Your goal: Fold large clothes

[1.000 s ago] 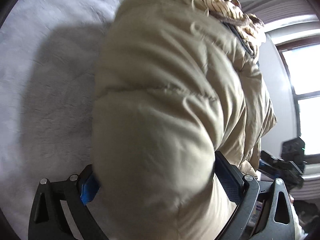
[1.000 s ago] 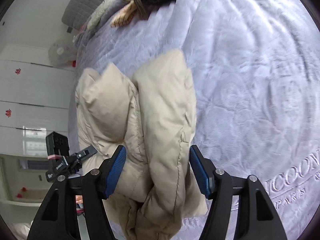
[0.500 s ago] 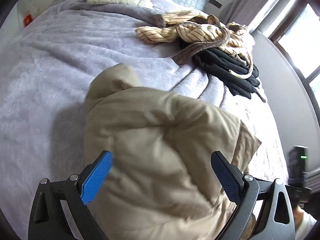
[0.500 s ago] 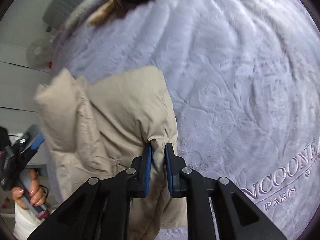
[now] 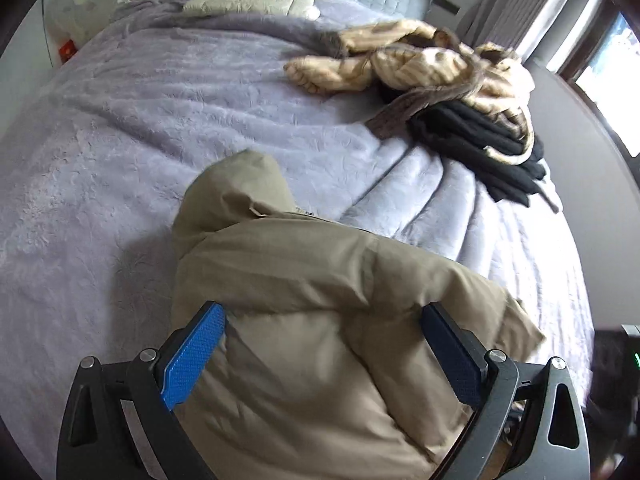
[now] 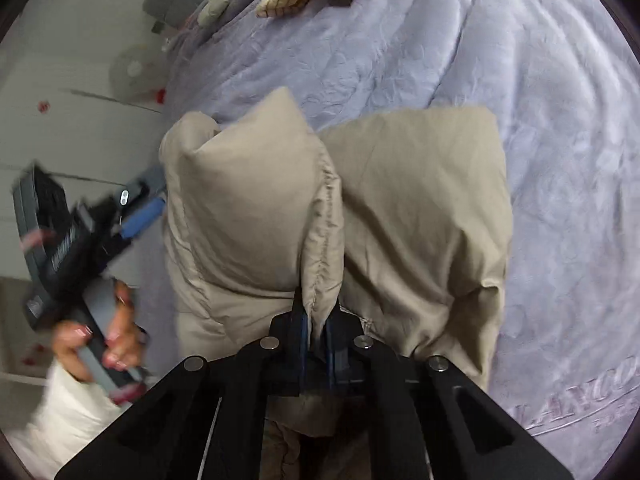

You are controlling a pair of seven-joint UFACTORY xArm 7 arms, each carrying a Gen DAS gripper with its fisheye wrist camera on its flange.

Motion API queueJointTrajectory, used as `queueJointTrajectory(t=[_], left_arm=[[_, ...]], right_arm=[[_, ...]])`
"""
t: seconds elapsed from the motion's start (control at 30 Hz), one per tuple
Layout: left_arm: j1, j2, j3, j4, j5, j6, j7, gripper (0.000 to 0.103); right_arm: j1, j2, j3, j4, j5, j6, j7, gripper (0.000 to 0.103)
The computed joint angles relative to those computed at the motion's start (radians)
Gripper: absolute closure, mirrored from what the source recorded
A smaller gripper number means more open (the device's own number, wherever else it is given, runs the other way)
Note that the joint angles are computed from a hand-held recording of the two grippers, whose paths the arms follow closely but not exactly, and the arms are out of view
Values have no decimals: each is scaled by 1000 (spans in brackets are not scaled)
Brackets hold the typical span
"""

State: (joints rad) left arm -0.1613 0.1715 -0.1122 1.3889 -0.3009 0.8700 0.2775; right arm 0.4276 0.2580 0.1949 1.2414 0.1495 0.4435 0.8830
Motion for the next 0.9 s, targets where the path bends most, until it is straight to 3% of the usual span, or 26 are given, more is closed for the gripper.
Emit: queueJointTrajectory(t=[0.03, 0.1, 0.17, 0.3, 0.47, 0.9], left_arm=[[-15, 21, -4, 10, 28, -3, -23, 4], [-46, 50, -9, 16, 96, -25, -51, 3], [-103, 70, -10, -12, 232, -96, -94, 3], [-149, 107, -2, -20, 359, -133, -162, 2], [-143, 113, -4, -29, 374, -147, -168, 2], [-121, 62, -13, -40, 333, -101, -125, 2]], right_arm=[[3, -4, 1, 3, -63, 46, 43, 96], [-50, 1, 50, -12, -63, 66, 52, 96], [4, -7, -18, -47, -34, 46, 45, 97], [-5, -10, -26, -103, -54, -4, 61, 100], [-5, -43, -15, -167, -39, -46, 78, 100], [7, -4, -25, -91, -83, 9, 134, 99]])
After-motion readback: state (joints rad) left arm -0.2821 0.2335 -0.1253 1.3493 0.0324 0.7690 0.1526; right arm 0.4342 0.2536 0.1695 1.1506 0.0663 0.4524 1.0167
